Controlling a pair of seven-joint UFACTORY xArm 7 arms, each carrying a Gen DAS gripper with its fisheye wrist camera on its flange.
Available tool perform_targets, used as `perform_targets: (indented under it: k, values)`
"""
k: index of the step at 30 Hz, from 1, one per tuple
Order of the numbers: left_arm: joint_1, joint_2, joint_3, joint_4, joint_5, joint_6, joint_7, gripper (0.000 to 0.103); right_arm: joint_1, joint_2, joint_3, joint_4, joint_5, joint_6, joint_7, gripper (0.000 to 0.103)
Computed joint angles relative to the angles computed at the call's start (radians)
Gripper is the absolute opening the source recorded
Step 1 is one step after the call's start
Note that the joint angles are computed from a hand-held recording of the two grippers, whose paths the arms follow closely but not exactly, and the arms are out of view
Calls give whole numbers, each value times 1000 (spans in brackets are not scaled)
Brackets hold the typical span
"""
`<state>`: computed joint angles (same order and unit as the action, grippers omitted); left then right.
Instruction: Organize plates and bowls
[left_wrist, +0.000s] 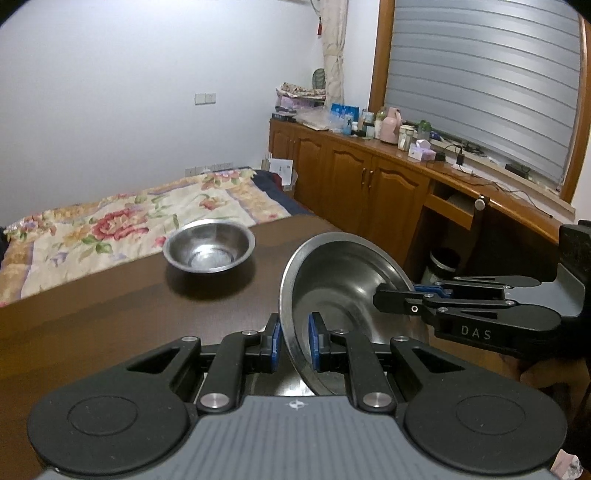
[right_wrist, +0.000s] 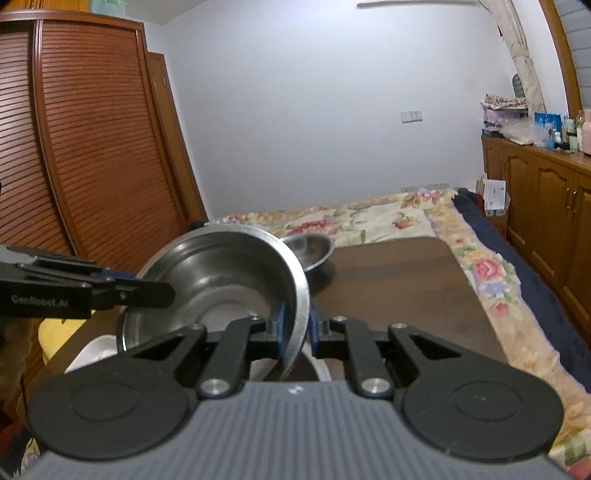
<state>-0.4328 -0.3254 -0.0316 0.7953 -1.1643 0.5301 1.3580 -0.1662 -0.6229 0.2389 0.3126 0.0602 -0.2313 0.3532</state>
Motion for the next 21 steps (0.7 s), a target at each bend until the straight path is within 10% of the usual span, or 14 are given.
perform_targets:
  k: [21]
  values:
    - [-11, 5, -5, -92, -4, -77, 32, 17, -6, -12, 63, -17, -57, 85, 66, 15]
